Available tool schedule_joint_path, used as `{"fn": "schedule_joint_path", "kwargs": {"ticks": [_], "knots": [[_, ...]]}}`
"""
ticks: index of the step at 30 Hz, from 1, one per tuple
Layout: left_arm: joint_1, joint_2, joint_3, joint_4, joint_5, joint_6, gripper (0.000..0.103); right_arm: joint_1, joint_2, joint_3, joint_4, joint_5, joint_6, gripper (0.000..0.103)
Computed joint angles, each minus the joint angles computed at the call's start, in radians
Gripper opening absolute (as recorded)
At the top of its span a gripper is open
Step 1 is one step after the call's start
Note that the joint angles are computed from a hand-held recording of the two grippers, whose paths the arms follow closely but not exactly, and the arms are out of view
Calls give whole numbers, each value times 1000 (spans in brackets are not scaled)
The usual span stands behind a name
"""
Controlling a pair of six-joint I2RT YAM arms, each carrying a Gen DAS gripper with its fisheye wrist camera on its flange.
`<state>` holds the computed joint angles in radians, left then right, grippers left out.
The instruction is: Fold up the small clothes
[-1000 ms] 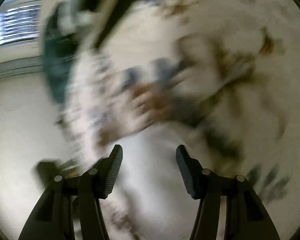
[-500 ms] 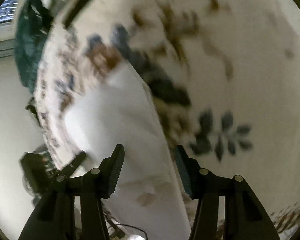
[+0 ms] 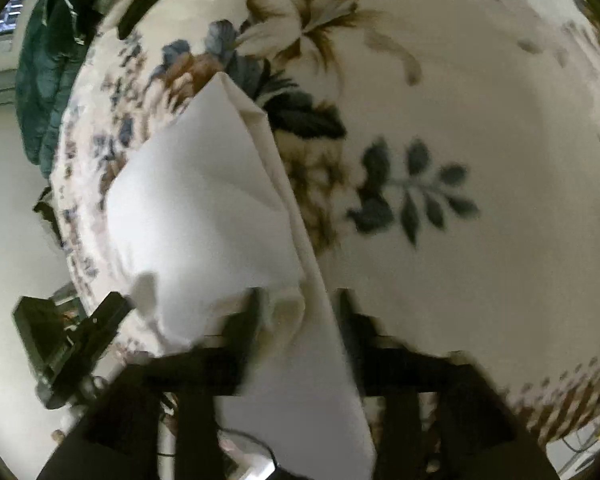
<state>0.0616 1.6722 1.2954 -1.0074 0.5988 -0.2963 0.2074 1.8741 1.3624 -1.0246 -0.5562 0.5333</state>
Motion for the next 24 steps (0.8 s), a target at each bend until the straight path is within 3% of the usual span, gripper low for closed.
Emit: {"fn": "schedule_joint_path", "kwargs": {"ticks": [5,9,12,18,19,20,21,23,24], "knots": [[16,-181,-186,-116,-39,65,60,-22,-175,-242,-71,-69,-93,58],[-14,-295,-391,-137,-92,110,60,13,-286,-452,-59,-106,-114,58],[-72,-370,-524,-100,-84,103,60,56,-346,-599,-3,-146,-103,58],[-152,-439,-599,-42,-39,15,57,117,-394,-788,209,-240,3,58],[-154,-445,-602,-27,-32,-9,55,131,-390,-797,237,-244,21,58],[-156,-454,-603,-20,-29,-28,44,139,-391,-809,259,-250,38,58],[-150,-464,-605,-21,-19,-35,17,157,-389,-818,288,-260,63,58],[-141,-479,-605,-31,-3,-50,10,215,-402,-818,353,-259,152,55],[-138,-486,-597,-41,0,-56,8,248,-408,-807,373,-253,193,37]]}}
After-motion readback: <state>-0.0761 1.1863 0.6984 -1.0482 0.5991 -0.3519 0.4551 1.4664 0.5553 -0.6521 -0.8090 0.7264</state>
